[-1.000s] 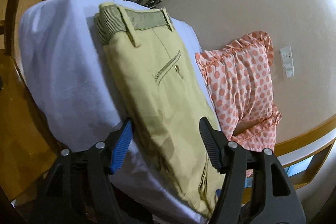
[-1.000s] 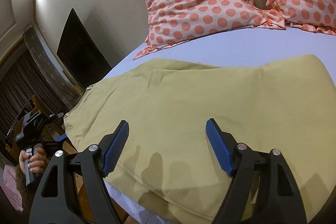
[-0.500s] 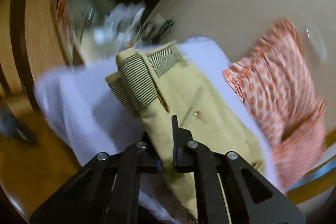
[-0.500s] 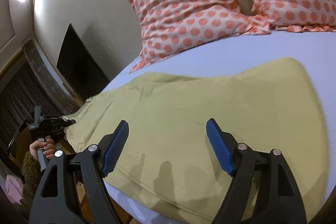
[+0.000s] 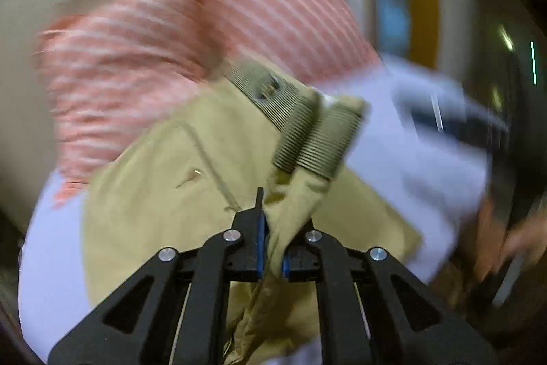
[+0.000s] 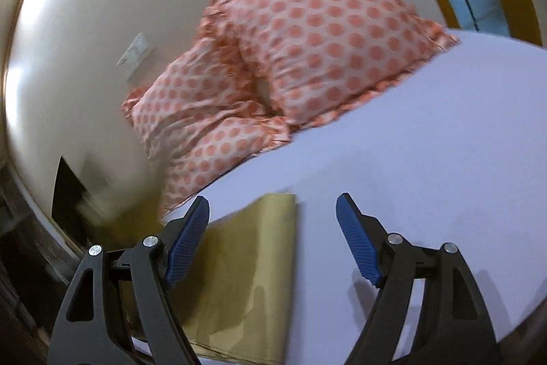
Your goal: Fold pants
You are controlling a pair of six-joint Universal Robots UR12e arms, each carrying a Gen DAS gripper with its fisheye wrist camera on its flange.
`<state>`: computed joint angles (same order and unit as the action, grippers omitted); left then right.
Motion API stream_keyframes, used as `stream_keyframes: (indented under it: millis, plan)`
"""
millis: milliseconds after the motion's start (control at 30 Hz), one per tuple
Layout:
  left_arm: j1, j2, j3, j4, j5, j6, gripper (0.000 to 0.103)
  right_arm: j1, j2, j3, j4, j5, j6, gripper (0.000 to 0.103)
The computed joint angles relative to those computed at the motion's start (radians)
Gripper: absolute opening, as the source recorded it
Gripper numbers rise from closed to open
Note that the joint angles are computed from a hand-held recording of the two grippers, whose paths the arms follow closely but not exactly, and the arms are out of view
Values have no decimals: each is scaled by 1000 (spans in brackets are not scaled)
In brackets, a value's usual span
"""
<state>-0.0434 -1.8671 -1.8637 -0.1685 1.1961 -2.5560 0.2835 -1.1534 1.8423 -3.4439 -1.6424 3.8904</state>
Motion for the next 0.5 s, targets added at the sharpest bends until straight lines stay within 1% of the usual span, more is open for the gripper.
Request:
stream_keyframes:
  millis: [33, 67, 100, 133, 167, 200, 233, 267, 300, 333, 367, 400, 433, 467, 500]
  plan:
    - [-25, -15, -14, -7, 43, 77, 9, -13, -6, 6, 22, 36, 11, 78]
    - [-36, -22, -35, 27, 65, 120, 11, -21, -7, 4, 44, 65, 9, 78]
    - [-46, -27, -61, 104, 103, 151, 12, -26, -9, 4, 62, 87, 6, 78]
    - [-45, -23, -91, 174, 110, 197, 17, -32, -6, -6, 93, 125, -5, 78]
    - [-31, -8, -116, 202, 74, 226, 20, -37, -2, -14, 115, 152, -13, 77]
    - [-15, 9, -128, 189, 31, 234, 24, -41, 1, -22, 139, 185, -23, 73]
    - [18, 39, -141, 146, -47, 234, 30, -46, 9, -37, 167, 225, -34, 70]
    - [43, 58, -144, 108, -96, 228, 35, -50, 18, -52, 197, 257, -46, 64]
    - [70, 79, -144, 67, -143, 207, 47, -51, 23, -67, 234, 279, -58, 62]
    - [102, 93, -134, 23, -187, 161, 54, -51, 32, -90, 294, 293, -79, 60]
    - [126, 96, -121, -6, -207, 101, 57, -50, 40, -109, 341, 300, -95, 56]
    - [159, 85, -87, -42, -203, -2, 61, -49, 44, -119, 370, 303, -104, 55]
    - [172, 74, -59, -63, -166, -99, 62, -47, 52, -135, 415, 307, -116, 54]
    - [174, 50, -19, -89, -125, -172, 62, -47, 59, -147, 434, 319, -124, 51]
    - [187, 30, 14, -131, -91, -236, 62, -46, 64, -151, 432, 322, -128, 49]
